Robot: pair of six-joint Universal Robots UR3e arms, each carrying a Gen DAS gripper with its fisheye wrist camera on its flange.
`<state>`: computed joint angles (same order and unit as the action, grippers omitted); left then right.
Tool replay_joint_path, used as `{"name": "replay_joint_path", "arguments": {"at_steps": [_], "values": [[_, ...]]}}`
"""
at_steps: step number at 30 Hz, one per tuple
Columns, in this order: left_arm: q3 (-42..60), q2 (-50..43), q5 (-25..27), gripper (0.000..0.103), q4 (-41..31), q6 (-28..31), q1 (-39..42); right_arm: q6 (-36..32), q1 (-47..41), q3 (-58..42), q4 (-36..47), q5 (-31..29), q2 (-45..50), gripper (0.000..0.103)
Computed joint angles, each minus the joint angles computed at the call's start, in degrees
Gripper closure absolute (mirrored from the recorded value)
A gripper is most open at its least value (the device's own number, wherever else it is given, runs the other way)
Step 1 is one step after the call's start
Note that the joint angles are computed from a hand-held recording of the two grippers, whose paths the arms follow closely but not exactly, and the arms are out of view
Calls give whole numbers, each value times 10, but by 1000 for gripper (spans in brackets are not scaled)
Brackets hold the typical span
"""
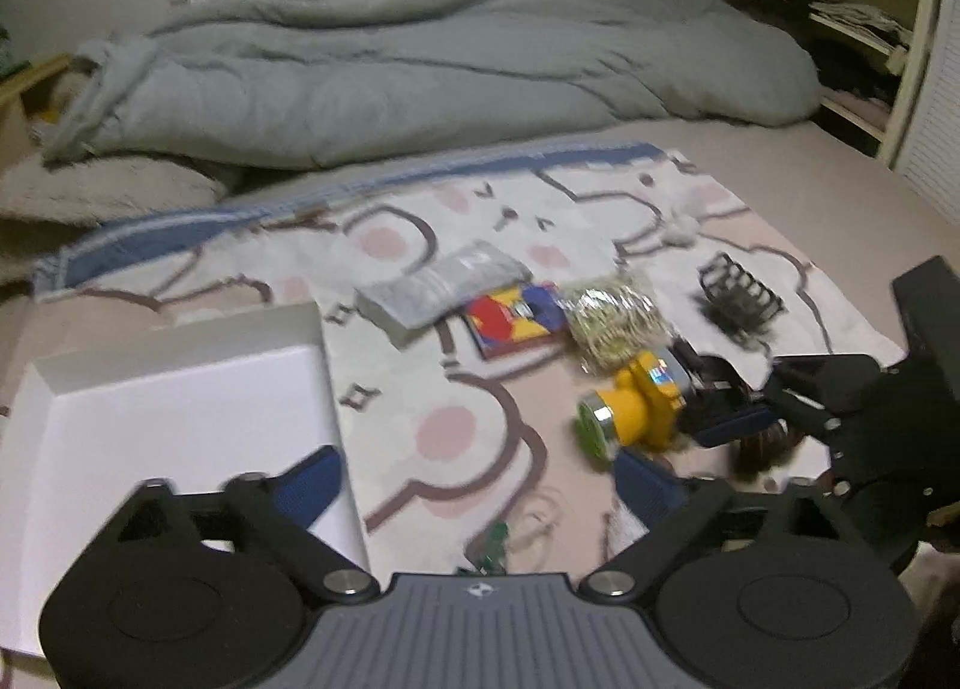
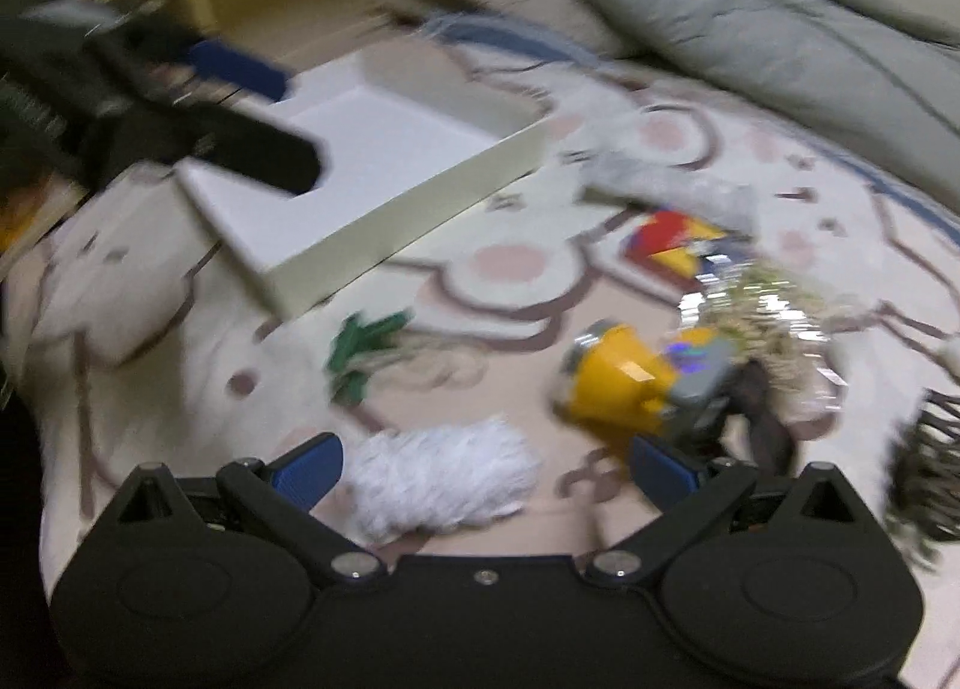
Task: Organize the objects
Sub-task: 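Grasp the white knitted roll with the right tool while the left grasps the green clothespin, then carry the clothespin and white roll into the white tray with both tools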
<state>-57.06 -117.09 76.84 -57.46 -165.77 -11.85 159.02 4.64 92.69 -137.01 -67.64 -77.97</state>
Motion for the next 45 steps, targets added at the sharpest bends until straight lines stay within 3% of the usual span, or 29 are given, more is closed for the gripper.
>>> {"name": "replay_joint_path", "arguments": {"at_steps": [3, 7, 10, 18, 29, 32, 34, 38, 42, 45], "values": [[1, -3, -36, 31, -37, 22, 12, -20, 5, -17, 32, 11, 17, 12], [26, -22, -65, 44, -103, 64, 17, -8, 10, -31, 29, 18, 42, 14], [48, -40, -58, 52, -138, 78, 15, -9, 15, -39, 30, 19, 53, 19], [72, -71, -36, 53, -164, 90, 11, 13, 6, -53, 61, 18, 44, 35], [111, -114, 15, 51, -180, 101, -11, 30, -15, -58, 130, 21, -8, 39], [85, -110, 34, 33, -134, 103, -16, 26, -17, -54, 141, 21, -17, 39], [72, -110, 40, 30, -110, 109, -17, 24, -18, -55, 146, 22, -17, 39], [102, -134, 26, 34, -143, 114, -11, 24, -14, -57, 147, 18, -13, 39], [115, -144, 14, 51, -162, 124, -8, 25, -11, -53, 145, 9, -11, 39], [132, -147, 19, 52, -184, 114, -12, 33, -12, -52, 141, 5, -12, 40]]}}
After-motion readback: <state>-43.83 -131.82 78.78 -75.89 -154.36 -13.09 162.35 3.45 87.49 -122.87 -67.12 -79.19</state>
